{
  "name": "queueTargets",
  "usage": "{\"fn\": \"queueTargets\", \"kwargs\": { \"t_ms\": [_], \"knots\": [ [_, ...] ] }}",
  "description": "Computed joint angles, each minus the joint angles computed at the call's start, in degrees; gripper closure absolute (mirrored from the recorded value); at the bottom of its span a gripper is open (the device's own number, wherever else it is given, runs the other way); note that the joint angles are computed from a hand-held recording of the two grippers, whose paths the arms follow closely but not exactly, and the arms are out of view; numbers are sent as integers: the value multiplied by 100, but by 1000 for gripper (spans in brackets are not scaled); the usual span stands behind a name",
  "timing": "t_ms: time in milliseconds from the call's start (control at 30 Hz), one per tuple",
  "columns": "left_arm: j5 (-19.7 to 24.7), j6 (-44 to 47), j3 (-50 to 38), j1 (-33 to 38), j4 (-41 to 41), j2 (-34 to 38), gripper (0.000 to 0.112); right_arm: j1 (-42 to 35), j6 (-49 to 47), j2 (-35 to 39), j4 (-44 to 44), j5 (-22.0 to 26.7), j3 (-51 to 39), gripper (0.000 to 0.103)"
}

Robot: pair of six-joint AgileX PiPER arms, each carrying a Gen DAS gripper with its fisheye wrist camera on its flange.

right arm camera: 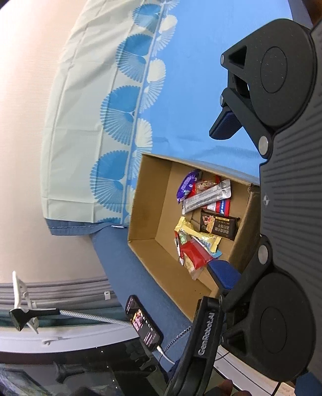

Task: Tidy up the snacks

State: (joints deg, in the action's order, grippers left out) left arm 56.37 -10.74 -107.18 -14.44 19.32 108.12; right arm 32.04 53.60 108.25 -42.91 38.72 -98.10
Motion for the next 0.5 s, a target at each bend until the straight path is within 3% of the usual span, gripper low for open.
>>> {"fn": "queueTargets", "kwargs": {
  "t_ms": [333,500],
  "knots": [
    [-284,57,685,52,-153,-442,10,200,425,-261,-491,-17,353,1],
    [-201,-62,640,79,-153,-420,10,240,409,-276,-536,-30,381,1]
  ]
}}
